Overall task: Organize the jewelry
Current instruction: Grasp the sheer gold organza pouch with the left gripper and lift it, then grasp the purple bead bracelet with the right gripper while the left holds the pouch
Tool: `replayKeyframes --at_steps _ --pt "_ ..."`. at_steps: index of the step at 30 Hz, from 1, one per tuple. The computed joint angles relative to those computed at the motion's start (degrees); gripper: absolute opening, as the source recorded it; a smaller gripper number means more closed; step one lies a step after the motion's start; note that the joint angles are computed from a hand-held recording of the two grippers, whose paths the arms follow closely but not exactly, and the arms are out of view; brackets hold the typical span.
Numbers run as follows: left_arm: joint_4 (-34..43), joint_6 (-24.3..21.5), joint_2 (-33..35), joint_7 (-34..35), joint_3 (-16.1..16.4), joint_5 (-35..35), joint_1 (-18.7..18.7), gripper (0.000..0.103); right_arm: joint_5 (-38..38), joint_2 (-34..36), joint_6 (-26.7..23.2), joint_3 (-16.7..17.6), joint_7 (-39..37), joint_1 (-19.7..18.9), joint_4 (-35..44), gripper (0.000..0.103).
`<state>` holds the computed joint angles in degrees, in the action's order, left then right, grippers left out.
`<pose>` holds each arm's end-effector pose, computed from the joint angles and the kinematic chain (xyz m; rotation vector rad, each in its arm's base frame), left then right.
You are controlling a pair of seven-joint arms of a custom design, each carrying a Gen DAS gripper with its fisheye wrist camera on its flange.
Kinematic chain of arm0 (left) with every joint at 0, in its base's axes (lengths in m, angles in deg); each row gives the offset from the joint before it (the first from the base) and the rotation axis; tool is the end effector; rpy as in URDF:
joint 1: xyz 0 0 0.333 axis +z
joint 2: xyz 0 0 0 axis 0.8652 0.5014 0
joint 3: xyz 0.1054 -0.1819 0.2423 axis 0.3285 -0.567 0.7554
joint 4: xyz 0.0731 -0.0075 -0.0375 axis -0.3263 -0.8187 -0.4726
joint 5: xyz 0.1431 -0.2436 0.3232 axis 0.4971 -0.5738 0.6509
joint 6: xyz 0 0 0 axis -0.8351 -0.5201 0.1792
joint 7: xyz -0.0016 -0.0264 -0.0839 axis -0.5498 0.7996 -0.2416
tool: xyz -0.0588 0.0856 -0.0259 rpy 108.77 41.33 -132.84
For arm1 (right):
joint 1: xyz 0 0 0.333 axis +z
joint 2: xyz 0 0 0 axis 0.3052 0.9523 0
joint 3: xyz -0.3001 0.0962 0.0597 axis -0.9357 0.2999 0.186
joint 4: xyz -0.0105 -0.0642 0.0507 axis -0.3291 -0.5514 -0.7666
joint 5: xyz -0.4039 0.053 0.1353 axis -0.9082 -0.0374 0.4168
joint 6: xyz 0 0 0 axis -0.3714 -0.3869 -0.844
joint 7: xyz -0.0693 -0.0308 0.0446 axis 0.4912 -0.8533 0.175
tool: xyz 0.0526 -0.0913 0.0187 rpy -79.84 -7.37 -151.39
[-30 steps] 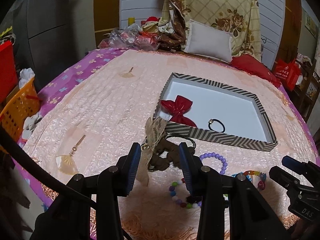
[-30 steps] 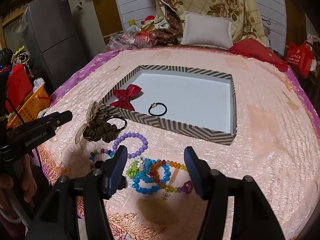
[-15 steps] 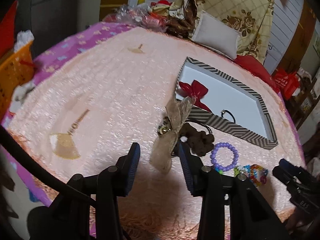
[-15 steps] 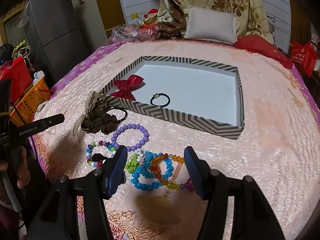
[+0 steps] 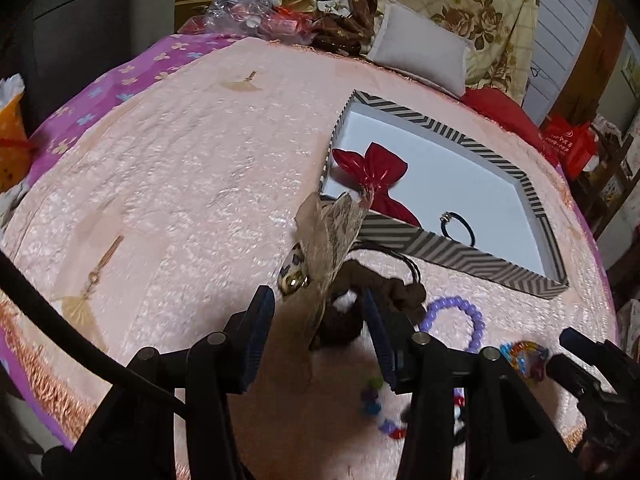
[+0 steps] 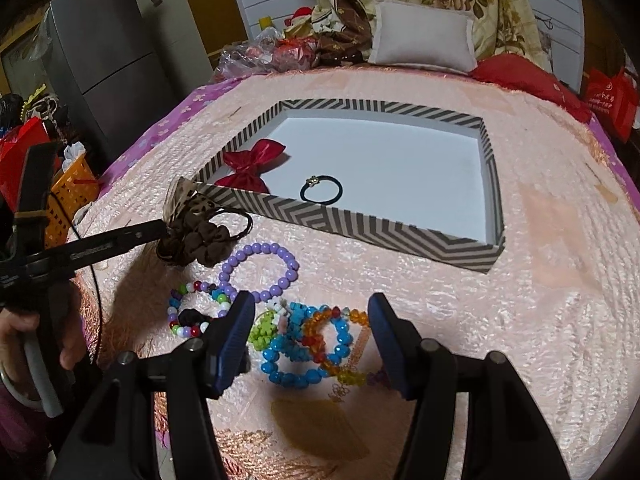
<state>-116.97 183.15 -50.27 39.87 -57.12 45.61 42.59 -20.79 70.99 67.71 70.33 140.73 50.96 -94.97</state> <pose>0.5047 -0.2710 0.4960 -1.7956 2.1394 -0.8760 0.3571 0.4678 0.5352 -1.7375 1.8276 -0.4415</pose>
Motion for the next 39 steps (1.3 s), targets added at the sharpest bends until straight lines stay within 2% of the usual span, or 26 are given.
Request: replayKeyframes --at_steps 2,3,4,7,9,12,19,20,21,23,29,39 --pt "1.43 -0.57 1.79 -0.34 -0.45 1.66 0.29 0.032 -0.23 0.97 -0.08 -0.1 -1.25 0.08 1.01 0.062" --pt "1.92 -0.69 2.52 -1.0 -0.75 2.6 0.53 0.028 -0.53 1.69 -0.02 -0.2 -1.93 0.15 1.66 0.061" --pt "1.94 -0.08 2.92 -1.31 -0.84 2.66 0.63 0.016 -0.78 2.37 0.09 -0.39 -2.63 0.27 2.25 0.061" --pt "1.47 1.11 3.07 1.17 -0.09 -2.53 0.16 0.009 -0.91 5.16 -0.58 -1.24 -5.44 0.91 4.86 0.054" --pt "0.52 1.63 1.98 2.1 0.2 -4.65 0.18 0.008 -0.08 7.17 -0.42 -2.21 -8.26 1.51 6.51 0.042" --pt "-1.46 2.18 -0.67 1.43 0.59 -4.23 0.54 0.007 1.85 10.13 -0.94 -3.76 -12.27 2.39 8.99 0.035" --pt "-3.68 1.37 -4.12 2.63 2.81 -6.06 0.05 0.007 6.21 14.9 -2.08 -6.71 -19.68 4.14 12.49 0.034" --pt "-3.76 1.33 -4.23 2.49 2.86 -5.95 0.1 0.007 4.5 14.81 -1.25 -7.18 -18.9 4.58 12.07 0.031" --pt "-3.82 1.39 -4.3 2.26 2.85 -5.75 0.16 0.007 4.32 15.04 -1.75 -7.36 -19.19 4.83 12.33 0.02" --pt "-3.88 1.25 -4.44 1.75 2.79 -5.4 0.21 0.007 2.57 15.28 -2.74 -7.72 -18.76 5.47 12.7 0.009" --pt "-3.6 0.6 -4.89 0.93 2.81 -4.84 0.0 0.007 0.77 12.21 -0.31 -7.72 -15.93 5.75 10.59 0.009" --pt "-1.32 0.95 -6.15 2.07 3.08 -4.45 -0.86 0.007 -3.3 9.39 -1.03 -5.97 -15.87 4.08 12.46 0.009"
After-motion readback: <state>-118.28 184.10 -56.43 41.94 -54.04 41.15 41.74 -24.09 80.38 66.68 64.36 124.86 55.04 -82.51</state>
